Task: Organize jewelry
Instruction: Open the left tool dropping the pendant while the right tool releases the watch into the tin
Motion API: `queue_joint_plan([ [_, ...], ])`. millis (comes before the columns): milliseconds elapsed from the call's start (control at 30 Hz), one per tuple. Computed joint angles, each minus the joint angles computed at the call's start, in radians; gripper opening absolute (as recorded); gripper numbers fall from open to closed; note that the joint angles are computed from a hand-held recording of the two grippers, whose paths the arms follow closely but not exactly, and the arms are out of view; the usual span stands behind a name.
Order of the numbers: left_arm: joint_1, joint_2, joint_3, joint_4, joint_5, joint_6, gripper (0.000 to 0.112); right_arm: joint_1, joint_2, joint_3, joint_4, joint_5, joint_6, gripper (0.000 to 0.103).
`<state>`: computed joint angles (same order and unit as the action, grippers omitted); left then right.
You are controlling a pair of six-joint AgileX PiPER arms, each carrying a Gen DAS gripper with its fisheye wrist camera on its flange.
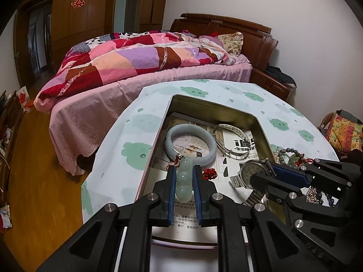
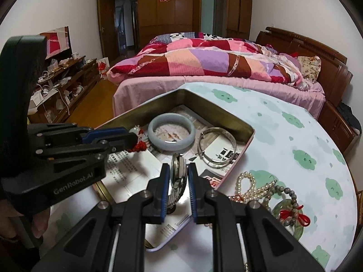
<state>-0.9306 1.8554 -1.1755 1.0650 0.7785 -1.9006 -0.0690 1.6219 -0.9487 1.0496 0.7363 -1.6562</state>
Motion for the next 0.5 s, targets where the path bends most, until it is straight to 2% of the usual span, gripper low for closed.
queue_joint_plan([
  [500,-0.007,0.013,-0.019,-0.012,0.018,0.015,0.014,0.000,0.008,0.005,-0.003,-0.010,-0.002,0.020],
])
